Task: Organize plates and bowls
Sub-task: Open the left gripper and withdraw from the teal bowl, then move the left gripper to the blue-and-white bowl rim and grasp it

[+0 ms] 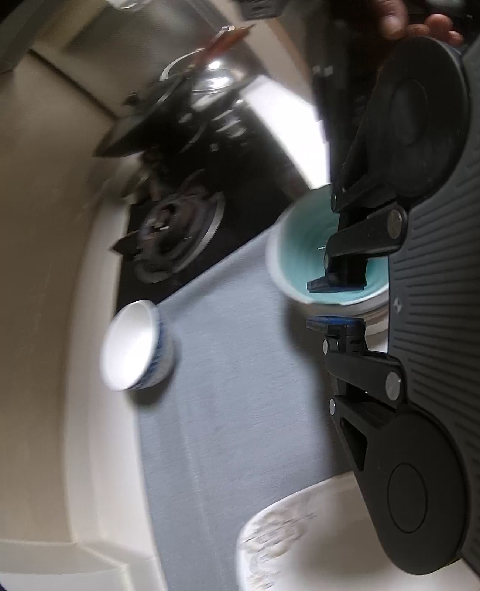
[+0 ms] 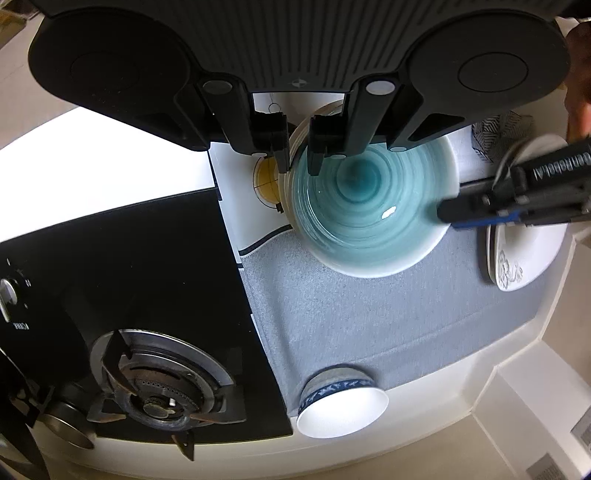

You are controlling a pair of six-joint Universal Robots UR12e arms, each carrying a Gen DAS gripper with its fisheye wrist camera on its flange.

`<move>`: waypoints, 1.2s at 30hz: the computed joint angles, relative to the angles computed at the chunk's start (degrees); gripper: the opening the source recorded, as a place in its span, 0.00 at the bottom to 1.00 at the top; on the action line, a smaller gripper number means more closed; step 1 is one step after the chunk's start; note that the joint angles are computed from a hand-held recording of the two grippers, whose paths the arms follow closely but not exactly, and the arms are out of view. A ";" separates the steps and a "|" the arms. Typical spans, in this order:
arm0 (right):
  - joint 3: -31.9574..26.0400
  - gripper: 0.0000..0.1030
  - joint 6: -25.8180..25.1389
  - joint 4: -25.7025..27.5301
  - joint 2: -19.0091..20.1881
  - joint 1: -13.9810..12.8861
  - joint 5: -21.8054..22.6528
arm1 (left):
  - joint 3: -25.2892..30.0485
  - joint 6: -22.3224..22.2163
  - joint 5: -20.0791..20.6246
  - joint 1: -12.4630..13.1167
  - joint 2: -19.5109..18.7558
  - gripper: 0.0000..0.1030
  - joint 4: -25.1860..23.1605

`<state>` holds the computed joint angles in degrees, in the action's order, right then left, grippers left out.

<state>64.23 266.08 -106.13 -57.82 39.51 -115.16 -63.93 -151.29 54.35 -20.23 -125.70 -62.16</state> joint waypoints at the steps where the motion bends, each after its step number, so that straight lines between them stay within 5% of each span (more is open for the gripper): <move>1: 0.07 0.14 0.29 -0.37 -0.13 0.22 -1.10 | 0.60 -1.41 -0.35 0.06 -0.41 0.16 1.19; 9: 1.65 0.14 3.67 -1.49 -1.85 1.28 -6.07 | 9.30 -11.78 1.82 -1.19 -6.35 0.16 6.66; 17: 1.79 0.14 6.54 0.96 -2.60 2.22 -7.49 | 20.89 -19.93 5.74 -3.03 -13.87 0.16 4.98; 36: 2.79 0.18 12.47 4.87 -3.89 2.89 -8.51 | 31.65 -24.00 10.42 -5.16 -20.60 0.38 1.44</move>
